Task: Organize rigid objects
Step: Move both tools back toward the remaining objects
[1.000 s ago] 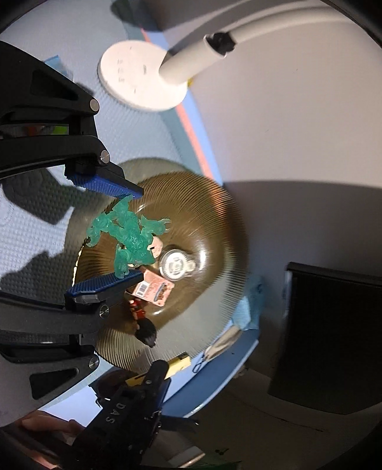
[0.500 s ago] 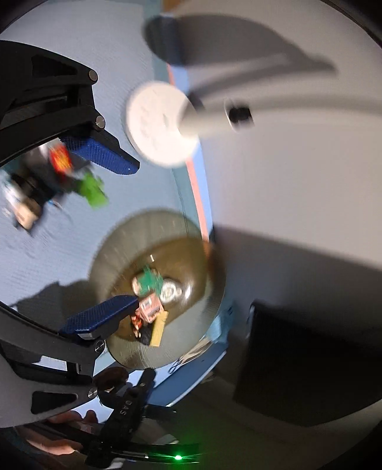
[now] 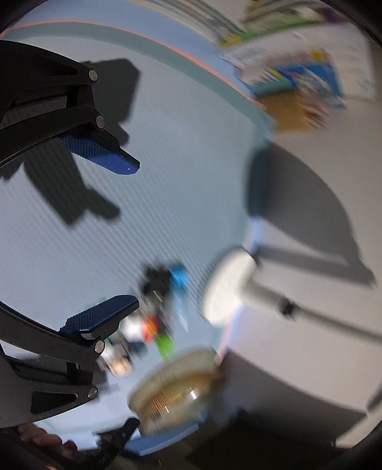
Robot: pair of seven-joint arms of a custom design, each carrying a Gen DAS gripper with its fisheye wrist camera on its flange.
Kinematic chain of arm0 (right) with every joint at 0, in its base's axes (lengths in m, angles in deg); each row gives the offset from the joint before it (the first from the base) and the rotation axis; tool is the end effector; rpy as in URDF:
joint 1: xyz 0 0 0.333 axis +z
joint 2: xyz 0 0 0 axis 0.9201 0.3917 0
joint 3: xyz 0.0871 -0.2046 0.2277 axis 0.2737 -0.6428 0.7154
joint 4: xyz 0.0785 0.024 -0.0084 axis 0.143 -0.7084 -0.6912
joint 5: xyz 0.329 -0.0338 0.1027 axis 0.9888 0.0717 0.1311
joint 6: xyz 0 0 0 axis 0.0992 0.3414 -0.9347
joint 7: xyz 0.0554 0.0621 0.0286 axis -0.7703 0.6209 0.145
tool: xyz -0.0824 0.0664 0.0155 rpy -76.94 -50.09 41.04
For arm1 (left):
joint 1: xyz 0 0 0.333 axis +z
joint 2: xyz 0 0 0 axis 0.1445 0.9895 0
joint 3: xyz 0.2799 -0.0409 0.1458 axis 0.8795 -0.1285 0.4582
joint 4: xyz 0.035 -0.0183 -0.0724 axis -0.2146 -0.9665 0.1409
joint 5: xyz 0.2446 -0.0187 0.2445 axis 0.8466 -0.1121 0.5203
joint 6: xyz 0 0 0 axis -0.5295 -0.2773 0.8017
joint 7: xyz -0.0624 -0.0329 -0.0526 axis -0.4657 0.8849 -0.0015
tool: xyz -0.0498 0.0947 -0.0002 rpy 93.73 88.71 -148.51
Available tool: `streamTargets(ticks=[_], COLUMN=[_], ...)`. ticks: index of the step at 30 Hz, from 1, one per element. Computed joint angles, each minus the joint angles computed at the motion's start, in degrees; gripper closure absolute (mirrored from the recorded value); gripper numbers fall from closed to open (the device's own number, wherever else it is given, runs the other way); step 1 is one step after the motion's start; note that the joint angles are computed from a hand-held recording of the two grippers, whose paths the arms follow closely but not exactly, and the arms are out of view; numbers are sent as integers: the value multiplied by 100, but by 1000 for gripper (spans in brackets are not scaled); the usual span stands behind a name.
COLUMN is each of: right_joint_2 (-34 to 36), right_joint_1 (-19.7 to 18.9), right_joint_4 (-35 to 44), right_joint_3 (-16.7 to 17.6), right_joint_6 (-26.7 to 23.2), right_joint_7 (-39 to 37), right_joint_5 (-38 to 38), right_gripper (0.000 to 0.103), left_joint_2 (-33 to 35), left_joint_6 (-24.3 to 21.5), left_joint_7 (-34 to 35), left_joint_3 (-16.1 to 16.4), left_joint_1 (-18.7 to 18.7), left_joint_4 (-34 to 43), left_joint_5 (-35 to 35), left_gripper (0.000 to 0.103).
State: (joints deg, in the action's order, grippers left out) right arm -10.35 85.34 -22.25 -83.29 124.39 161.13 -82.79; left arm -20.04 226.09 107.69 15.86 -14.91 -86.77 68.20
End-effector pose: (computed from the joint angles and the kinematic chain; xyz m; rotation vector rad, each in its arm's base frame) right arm 0.6613 0.2248 0.3884 -1.6391 1.8192 -0.4885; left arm 0.6943 -0.2399 0.3607 -1.9860 1.7424 -0.8493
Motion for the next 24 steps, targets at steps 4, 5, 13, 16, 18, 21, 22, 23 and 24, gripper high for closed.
streamTargets(ticks=[4,5,13,16,18,21,22,23,24], right_joint_2=[434,513,719,723,711,710,711,718,714], right_joint_1=[41,-20,-142,-129,-130,-85,-88,-75,-74], right_joint_4=[216,232,285,303,277,276,281,293,286], right_joint_3=[88,177,333,338,352,313,319,308,304], right_joint_6=[8,45,173,161,205,208,206,203,213], right_joint_7=[-117,-187,-411,-504,-573,-610,-629,-630,-628], right_joint_5=[-2,47,269,298,307,310,318,324,336], right_gripper=[42,42,38,36,36,34,34,34,34], left_joint_2=[157,195,187,165,163,170,173,179,190], left_joint_6=[-38,40,442,518,515,477,467,442,396], left_joint_7=[-144,-192,27,137,194,254,264,271,271], left_joint_3=[127,200,249,240,260,306,328,361,382], left_joint_1=[-15,-63,-137,-133,-157,-212,-233,-262,-283], left_joint_4=[-190,-234,-463,-521,-524,-497,-489,-474,-442], left_joint_5=[32,77,14,-68,-112,-137,-134,-120,-110], left_gripper=[20,20,20,20,20,20,20,20,20])
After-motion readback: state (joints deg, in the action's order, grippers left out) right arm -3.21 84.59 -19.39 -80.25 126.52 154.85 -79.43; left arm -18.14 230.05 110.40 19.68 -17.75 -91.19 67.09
